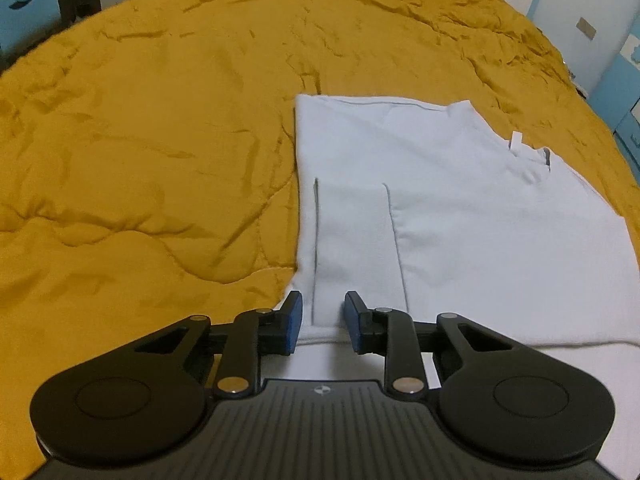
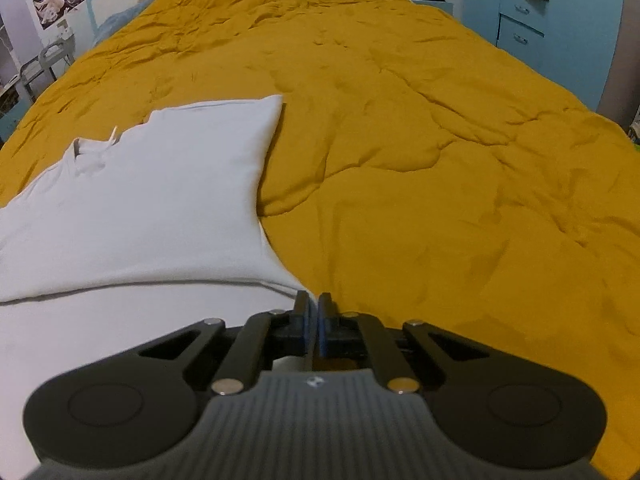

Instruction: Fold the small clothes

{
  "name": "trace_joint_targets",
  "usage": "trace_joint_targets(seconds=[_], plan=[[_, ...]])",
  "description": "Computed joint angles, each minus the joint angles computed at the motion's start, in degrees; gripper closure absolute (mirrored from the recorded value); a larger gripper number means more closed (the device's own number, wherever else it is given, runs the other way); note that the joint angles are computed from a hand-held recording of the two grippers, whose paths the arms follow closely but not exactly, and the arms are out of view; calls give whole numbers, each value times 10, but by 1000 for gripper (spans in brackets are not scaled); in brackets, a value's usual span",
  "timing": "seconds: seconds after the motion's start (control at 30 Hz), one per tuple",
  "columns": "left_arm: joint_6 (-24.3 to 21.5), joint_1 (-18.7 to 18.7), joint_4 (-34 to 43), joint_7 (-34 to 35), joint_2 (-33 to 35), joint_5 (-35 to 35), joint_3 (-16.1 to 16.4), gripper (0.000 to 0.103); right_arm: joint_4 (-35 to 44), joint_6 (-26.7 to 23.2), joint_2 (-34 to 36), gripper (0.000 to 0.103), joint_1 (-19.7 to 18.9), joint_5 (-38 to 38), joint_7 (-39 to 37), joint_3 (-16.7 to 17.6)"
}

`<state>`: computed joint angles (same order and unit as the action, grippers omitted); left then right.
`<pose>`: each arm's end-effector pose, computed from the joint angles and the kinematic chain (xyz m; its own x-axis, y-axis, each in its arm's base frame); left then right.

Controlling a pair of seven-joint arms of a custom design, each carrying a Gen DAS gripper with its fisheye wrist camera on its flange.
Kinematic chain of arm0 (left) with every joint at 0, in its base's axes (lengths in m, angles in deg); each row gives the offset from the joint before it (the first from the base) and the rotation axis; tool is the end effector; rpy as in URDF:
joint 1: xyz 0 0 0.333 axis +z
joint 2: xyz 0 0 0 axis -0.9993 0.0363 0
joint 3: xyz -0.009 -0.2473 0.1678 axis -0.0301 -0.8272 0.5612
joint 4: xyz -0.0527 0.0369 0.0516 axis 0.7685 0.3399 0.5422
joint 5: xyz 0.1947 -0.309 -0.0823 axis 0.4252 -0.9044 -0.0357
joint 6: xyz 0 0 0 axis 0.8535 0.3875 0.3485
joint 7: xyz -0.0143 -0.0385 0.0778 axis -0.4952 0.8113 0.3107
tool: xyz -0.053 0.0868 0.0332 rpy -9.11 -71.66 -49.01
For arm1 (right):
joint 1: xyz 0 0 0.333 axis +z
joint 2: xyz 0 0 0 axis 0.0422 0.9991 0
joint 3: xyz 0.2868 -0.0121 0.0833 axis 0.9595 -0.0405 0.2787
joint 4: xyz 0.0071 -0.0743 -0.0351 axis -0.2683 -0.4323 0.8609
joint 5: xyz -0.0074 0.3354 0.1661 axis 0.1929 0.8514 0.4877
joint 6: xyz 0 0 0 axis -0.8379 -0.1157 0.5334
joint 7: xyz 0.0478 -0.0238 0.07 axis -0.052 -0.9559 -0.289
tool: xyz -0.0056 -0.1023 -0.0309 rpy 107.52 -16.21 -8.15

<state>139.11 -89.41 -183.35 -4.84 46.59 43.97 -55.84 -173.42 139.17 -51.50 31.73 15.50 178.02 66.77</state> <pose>0.4643 -0.1587 0.4072 0.4156 -0.8965 0.1534 -0.7394 -0.4312 -0.5171 0.5613 0.3692 0.4057 0.1067 -0.9893 -0.0991 -0.8164 -0.0303 -0.5767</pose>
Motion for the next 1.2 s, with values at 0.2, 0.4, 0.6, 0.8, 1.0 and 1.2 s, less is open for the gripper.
trace_joint_targets(seconds=[0.2,0.4,0.6,0.8,1.0,1.2], plan=[[-32,-10,-11,27,-55,-2,-17,71,-45,10,-57,103,-4,-11,-5,7],[-46,-24,-27,70,-119,-18,-50,71,-99,44,-126,103,-18,3,-47,30],[-43,-29,-51,104,-173,-51,-80,70,-144,53,-188,101,-21,18,-102,50],[-11,19,-64,66,-171,-41,-110,68,-162,85,-188,76,-25,20,-84,52],[17,72,-56,18,-134,2,-128,68,-109,88,-123,77,-20,0,-69,39],[45,107,-12,-26,-59,82,-112,68,19,69,-15,86,-16,29,-115,32]])
